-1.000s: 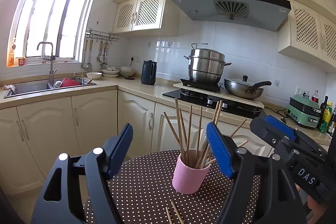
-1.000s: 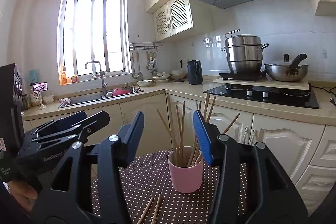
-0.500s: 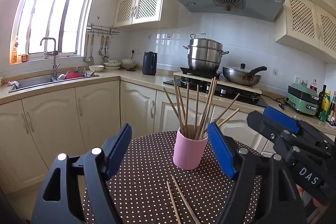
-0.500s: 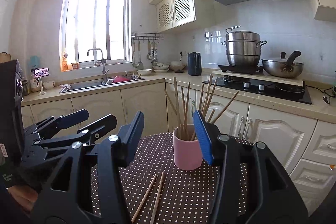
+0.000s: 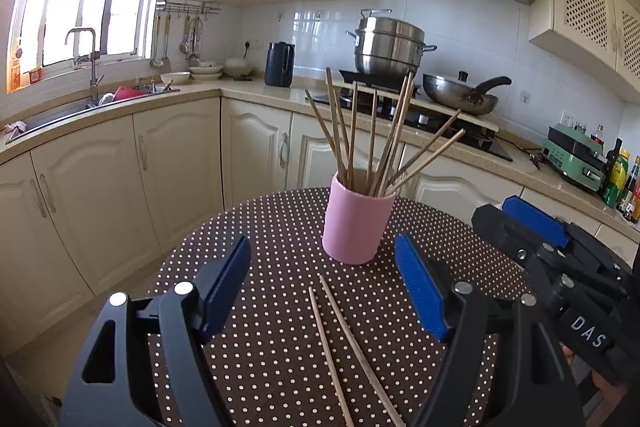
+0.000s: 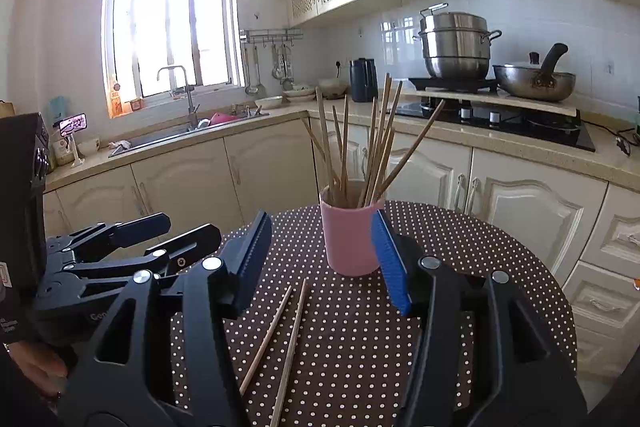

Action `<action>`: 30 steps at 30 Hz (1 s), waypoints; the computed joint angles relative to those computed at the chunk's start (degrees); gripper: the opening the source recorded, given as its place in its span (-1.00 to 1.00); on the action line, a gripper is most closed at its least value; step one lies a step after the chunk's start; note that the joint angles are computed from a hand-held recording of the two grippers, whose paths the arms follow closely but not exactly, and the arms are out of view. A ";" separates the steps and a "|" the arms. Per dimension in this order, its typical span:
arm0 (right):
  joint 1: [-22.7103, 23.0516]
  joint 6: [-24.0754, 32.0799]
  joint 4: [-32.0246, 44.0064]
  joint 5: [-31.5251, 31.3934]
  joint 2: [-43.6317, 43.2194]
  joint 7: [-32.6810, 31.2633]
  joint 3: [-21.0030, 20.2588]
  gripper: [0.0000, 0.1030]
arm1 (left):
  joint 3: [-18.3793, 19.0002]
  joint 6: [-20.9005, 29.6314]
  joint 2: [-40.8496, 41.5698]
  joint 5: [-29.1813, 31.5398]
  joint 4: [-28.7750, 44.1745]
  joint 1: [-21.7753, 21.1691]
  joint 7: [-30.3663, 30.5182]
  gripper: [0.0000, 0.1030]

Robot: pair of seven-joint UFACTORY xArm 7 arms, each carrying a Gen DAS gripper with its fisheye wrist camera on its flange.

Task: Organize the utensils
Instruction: 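Move both open grippers down to the last two chopsticks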

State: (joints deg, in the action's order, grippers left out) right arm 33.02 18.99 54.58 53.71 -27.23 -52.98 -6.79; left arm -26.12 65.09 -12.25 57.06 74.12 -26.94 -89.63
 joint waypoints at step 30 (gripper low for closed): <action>-13.25 19.14 1.99 -12.34 8.34 13.91 6.04 0.02 | 9.01 2.61 11.62 -22.22 2.44 -5.28 13.09 0.03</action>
State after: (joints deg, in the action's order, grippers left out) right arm 19.76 38.13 56.57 41.37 -18.89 -39.07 -0.75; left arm -17.11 67.70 -0.63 34.84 76.56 -32.22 -76.54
